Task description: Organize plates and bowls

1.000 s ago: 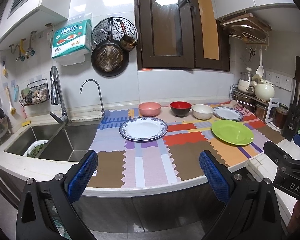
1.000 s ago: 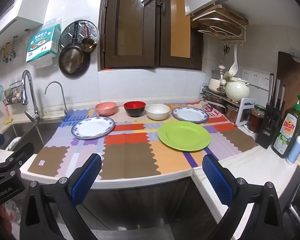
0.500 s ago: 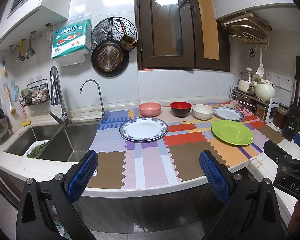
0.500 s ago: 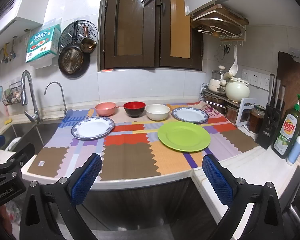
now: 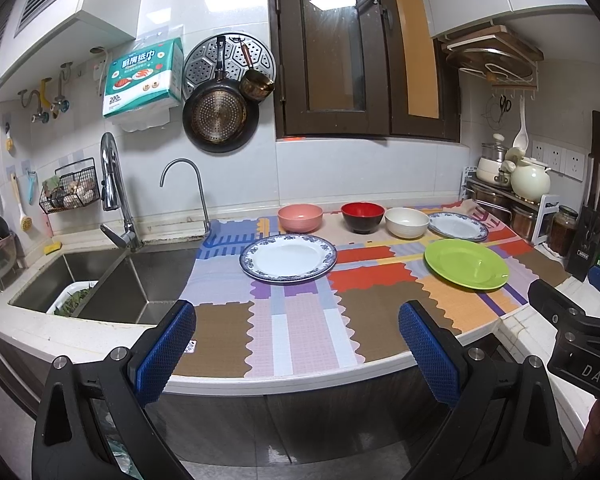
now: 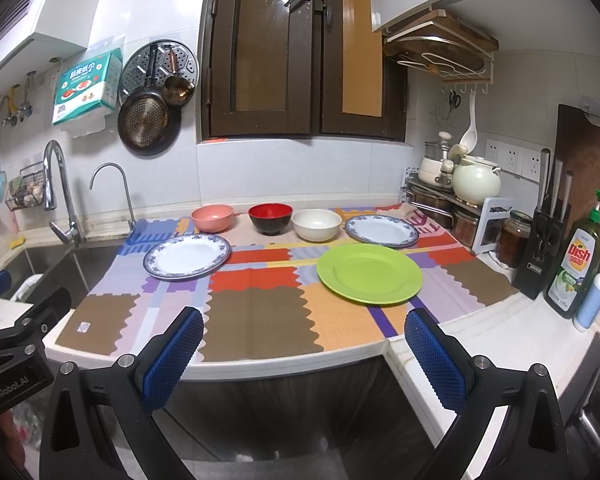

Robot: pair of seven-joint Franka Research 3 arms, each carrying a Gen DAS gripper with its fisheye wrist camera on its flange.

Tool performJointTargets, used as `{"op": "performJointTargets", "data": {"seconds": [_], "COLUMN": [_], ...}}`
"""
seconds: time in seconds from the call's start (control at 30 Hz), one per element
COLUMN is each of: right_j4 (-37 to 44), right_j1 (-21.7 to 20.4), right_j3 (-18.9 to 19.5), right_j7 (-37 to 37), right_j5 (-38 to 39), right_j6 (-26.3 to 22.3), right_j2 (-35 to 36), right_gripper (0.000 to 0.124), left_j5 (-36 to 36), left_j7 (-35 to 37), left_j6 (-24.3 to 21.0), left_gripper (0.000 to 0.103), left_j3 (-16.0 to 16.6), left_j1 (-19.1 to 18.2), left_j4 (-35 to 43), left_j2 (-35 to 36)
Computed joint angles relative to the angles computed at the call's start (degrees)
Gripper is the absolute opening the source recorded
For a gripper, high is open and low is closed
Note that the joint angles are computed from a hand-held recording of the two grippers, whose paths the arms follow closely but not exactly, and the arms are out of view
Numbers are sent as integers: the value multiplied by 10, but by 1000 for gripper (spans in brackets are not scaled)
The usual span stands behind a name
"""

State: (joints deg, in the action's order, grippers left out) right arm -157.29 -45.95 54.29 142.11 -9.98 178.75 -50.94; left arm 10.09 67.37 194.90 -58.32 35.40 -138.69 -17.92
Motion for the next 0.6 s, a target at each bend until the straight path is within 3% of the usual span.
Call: {"op": "performJointTargets", "data": {"seconds": [0.6], "right_j4": [2], "right_j1": [-3], "right_j3": [3], "right_j7": [0], "right_j5": [-1], "right_j6": [1], "right_j2": [0], "right_gripper": [102], "left_j5": [4], "left_j7": [-1], "left_j6": [-3], "left_gripper": [103], "left_j3": [-4], "left_j1": [7], "left_j4": [4], "left_j2": [3]}}
